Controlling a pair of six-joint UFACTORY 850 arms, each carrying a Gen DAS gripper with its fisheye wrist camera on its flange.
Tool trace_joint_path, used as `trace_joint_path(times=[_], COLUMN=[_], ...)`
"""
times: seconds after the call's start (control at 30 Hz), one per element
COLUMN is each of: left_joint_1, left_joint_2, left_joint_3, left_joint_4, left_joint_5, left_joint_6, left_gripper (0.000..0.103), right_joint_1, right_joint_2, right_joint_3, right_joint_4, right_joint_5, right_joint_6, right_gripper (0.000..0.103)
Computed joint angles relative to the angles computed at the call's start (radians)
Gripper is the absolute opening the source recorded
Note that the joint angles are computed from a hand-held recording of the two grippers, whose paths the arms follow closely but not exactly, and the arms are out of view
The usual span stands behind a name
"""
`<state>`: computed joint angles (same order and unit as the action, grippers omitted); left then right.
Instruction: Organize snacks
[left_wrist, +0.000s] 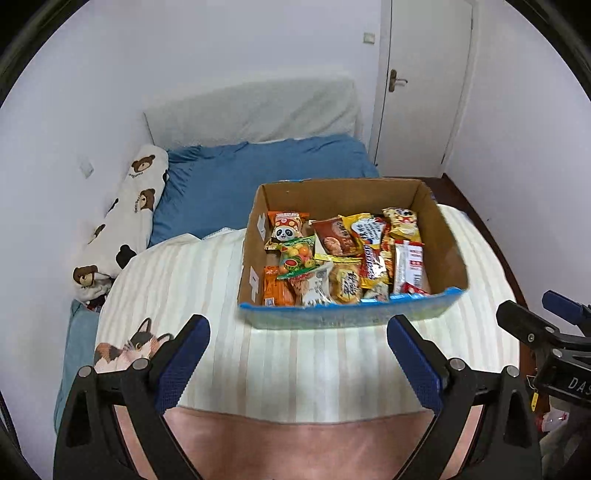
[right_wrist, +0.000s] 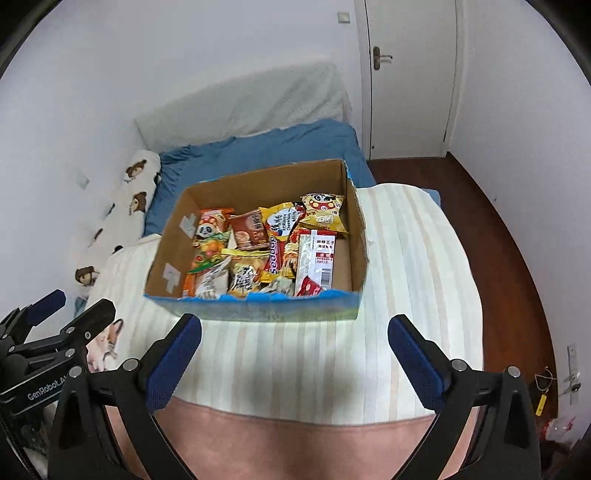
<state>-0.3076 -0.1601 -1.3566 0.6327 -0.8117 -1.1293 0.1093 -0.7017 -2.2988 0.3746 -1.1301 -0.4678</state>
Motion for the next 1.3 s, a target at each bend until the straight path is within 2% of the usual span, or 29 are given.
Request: trace_joint_path(times=[0.1,0.17,0.3,0.53,0.93,1.1,1.3], left_joint_1=[-0.035,-0.063,-0.107,-0.182,-0.259,-0.263,-0.234], left_joint_2=[0.046,0.074,0.122,0.187,0.245,0.246,0.224], left_joint_3=[0.029,0.042,0.067,0.089,0.117,0.115,0.107], left_joint_4=[0.024,0.059,0.122,0.182,0.257,0.258,0.237], left_joint_5=[-0.008,-0.029,-0.055,-0.111,-0.197,-0.202,-0.194], left_joint_6=[-0.034,-0.072,-0.15,-0.239,-0.354,-0.356,-0.344], left_gripper=[0.099,0.103,0.103,0.103,0.103,0.103,0.103], right_joint_1=[-0.017,-0.032,-0.054,-0.09,-0.129,-0.131,-0.113], right_joint_2=[0.1,0.156,0.246,0.378,0.449,0.452,0.423], right_joint_3=[0.128,0.189,0.276,0.384,0.41,0.408,0.394], right_joint_4=[0.028,0.052,0.085,0.151,0.2,0.211,0.184], right_joint_5=[0.063,0.087,0.132,0.158,0.125,0.141,0.151], right_joint_6=[-0.051,-0.082,-0.137,-0.237,-0.298,-0.307,-0.272], right_gripper=[0.103,0.103,0.103,0.103,0.103,0.103,0.103])
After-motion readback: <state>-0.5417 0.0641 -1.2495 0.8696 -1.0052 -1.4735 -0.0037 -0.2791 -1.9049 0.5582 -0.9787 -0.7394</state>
